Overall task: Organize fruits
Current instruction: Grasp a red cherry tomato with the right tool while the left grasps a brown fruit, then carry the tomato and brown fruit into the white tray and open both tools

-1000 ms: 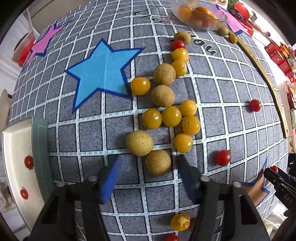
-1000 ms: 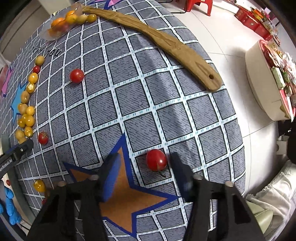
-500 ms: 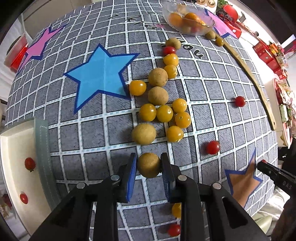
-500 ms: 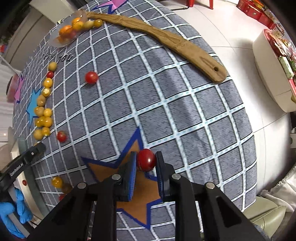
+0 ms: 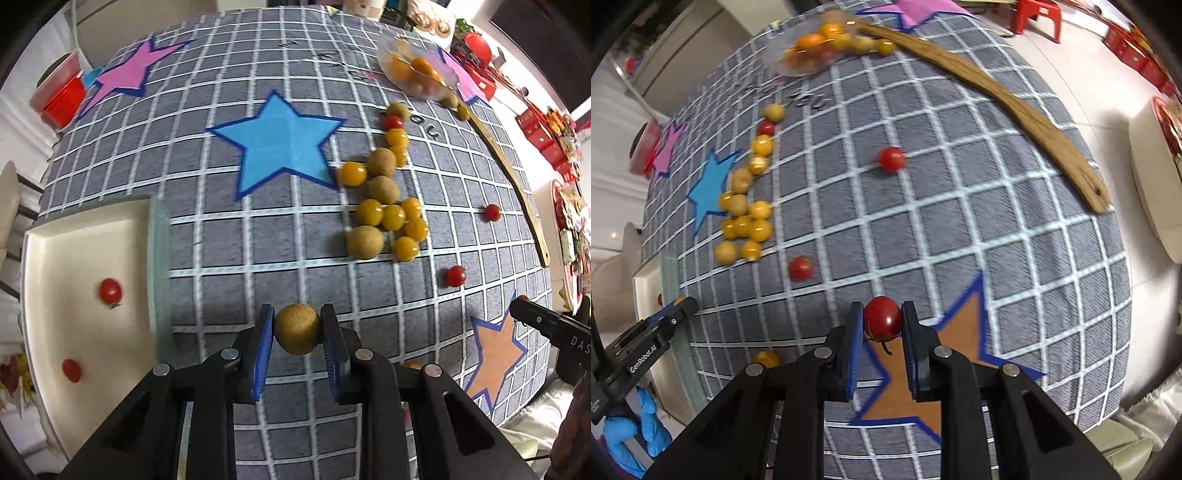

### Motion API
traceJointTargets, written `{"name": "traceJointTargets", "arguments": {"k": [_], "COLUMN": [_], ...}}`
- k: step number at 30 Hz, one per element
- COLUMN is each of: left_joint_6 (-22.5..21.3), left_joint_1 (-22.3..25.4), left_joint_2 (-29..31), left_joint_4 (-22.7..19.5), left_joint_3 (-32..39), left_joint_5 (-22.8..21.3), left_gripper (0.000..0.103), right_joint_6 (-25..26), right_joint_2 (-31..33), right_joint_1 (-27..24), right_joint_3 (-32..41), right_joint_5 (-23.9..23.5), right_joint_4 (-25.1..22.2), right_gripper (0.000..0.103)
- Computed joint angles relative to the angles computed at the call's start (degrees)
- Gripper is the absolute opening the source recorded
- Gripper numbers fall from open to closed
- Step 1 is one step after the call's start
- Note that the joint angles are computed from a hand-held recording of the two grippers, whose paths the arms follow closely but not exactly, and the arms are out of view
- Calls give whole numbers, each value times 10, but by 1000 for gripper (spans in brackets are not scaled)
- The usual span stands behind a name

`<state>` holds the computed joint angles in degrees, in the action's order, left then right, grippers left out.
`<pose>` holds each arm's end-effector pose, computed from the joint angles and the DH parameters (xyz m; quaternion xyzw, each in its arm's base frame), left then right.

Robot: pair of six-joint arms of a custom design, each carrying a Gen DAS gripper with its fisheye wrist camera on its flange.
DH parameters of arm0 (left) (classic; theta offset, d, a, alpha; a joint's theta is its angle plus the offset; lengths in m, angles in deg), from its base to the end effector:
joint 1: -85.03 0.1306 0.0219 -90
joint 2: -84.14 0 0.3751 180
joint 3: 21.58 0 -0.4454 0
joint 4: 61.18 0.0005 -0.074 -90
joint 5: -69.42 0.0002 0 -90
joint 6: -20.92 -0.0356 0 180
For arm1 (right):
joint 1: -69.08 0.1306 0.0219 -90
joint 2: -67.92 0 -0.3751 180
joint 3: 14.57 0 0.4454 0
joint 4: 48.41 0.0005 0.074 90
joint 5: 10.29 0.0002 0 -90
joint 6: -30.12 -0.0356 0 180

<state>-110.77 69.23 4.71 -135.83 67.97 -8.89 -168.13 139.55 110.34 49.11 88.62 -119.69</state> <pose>0.5136 -0.1533 0.3056 0.4814 0.8697 -0.0908 0.0594 0.2784 0.2362 0.3177 0.5538 0.8237 0.0699 0.0992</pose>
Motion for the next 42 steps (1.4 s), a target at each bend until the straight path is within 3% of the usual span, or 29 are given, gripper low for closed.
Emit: {"name": "traceJointTargets", "arguments": {"k": [14, 27, 42], "left_joint_6": [-4, 40, 67], "left_joint_1": [96, 185, 220], "left_joint_2": [42, 104, 157], "left_joint_4": [-2, 17, 54], "left_joint_3": [64, 130, 152], "left_joint_5": [13, -15, -63], "left_gripper": [27, 27, 27], "right_joint_6": [190, 393, 494], "right_joint_2": [134, 338, 526], "right_joint_1": [-54, -72, -77], "right_joint_3": [127, 354, 561], "right_joint_5": [-25, -78, -152], "right_joint_4": [41, 67, 44], "right_gripper": [22, 22, 22]}}
